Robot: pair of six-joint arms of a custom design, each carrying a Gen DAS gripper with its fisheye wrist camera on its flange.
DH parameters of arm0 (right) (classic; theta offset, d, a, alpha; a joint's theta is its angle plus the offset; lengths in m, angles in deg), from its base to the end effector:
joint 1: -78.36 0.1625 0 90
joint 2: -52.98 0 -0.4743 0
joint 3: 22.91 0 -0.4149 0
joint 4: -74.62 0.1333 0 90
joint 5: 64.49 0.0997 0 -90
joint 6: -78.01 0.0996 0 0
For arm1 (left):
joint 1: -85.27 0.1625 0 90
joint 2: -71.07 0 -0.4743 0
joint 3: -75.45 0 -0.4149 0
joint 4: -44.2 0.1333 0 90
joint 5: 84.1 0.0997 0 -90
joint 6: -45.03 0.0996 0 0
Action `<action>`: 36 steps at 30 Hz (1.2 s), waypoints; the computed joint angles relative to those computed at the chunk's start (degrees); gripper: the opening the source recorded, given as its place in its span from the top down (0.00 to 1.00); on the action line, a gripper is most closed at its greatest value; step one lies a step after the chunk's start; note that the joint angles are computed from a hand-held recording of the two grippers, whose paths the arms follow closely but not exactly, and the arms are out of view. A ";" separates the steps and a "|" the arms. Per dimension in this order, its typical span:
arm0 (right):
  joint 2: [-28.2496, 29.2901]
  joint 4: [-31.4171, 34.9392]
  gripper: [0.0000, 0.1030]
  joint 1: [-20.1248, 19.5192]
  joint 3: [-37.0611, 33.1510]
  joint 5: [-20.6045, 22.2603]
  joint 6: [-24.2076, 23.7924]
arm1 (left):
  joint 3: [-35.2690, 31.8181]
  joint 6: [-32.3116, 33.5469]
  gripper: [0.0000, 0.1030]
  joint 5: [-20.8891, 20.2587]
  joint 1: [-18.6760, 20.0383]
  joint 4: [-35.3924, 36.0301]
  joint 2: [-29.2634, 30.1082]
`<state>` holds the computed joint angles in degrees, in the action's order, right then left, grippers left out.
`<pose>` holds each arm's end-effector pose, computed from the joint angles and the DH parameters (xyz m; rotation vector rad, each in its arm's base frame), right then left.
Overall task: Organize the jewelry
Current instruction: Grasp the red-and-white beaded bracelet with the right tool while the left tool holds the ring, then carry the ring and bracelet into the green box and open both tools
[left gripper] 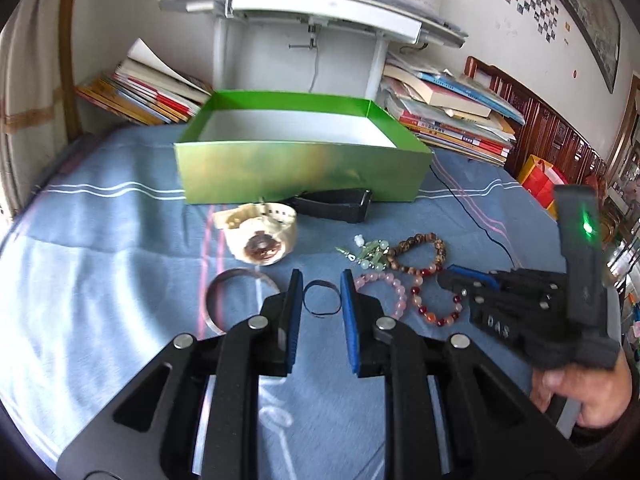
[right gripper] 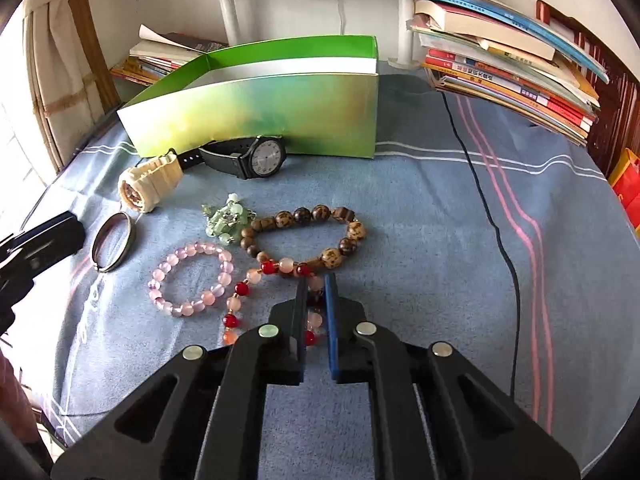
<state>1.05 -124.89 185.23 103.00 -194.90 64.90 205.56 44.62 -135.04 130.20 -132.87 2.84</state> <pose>0.2202 -0.4893 0.1333 0.3401 -2.3414 0.7808 -0.2117 -0.4881 0.2095 0.7794 2.4278 -0.8723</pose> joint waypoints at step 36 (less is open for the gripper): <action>-2.42 -17.28 0.93 12.18 8.13 0.28 1.44 | 8.84 -1.37 0.81 3.63 -5.70 2.03 -13.70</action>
